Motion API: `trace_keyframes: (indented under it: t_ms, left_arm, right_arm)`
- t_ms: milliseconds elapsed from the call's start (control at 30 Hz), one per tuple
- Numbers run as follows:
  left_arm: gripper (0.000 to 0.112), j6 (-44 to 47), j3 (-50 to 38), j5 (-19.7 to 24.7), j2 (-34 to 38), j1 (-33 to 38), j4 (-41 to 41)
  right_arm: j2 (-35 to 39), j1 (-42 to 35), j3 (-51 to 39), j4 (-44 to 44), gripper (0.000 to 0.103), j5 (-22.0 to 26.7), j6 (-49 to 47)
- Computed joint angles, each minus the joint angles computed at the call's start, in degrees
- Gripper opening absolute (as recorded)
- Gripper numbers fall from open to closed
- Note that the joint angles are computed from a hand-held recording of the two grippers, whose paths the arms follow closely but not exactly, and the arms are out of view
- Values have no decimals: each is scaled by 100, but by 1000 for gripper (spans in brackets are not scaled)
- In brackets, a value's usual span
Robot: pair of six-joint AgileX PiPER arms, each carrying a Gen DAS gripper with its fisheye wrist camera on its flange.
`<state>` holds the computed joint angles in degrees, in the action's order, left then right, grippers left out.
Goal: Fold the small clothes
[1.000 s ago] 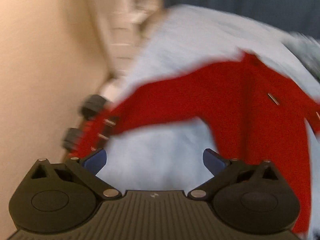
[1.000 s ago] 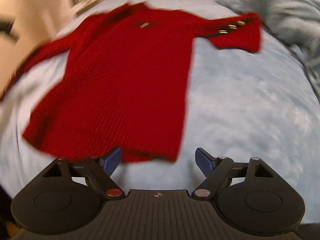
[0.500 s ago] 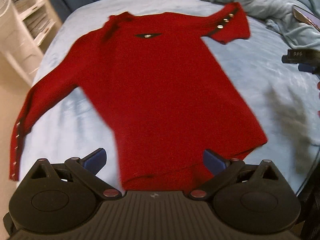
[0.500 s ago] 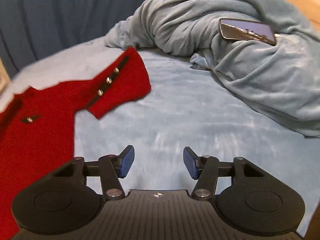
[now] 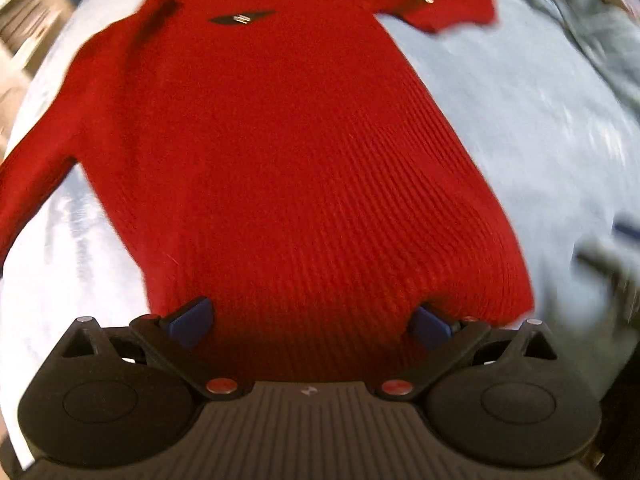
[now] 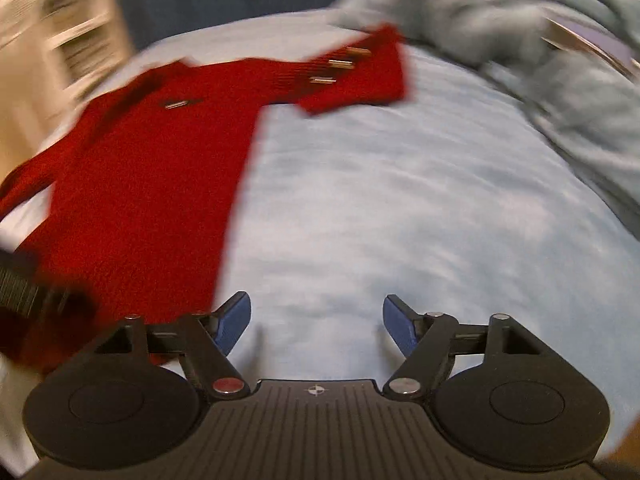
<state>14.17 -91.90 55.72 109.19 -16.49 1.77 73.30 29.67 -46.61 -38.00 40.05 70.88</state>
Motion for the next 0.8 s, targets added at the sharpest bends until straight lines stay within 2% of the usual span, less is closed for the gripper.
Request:
trace_keyframes:
  t_ms: [100,200,267,333,367,433,467,500,533,600,667,800]
  left_arm:
    - [103,-59,-497,282,264,165,-219]
    - [103,-121,-500,274,275,166,-286]
    - [103,-92,-639,350,267,180,-327]
    - [103,-139,-599,268,193,183,-433]
    - [103,-196,-658,265,199,201,-492]
    - [103,-372,-740,241,152,240,-533]
    - [103,-392,-847,282,184,280,-574]
    - [103,-392,-992,377,250,308,-628]
    - [103,-386,-1057,421,287,321,-667]
    - [103,-333,-936,326,246,300,-661]
    - [103,-321,-684,146,169,218,-504]
    - [103,-501,-252,-98,112,54,-188]
  right_arm:
    - [136,43,-59,590,77,-435,-827]
    - [249,78,-163,1387,78,-785,-1696]
    - [385,259,-247,1244,80,-962,-1579]
    - [638,473,-419,786,80,-952,-970]
    - [793,557,-492,311,76,-892,-431]
    - [1151,510,-701,-589,33,-560,472]
    - [1266,282,-705,-695,10,-657,632]
    - [1179,-77,-593,-572,10,-983,987]
    - [920,-607,-376,-221,9,-1533,1203]
    - [598,-1244,-236,130,9,-2006,1002]
    - [405,-1716,-305,891,9,-2147,-7]
    - [108,-2505,-122,3170,9,-2479,-2186]
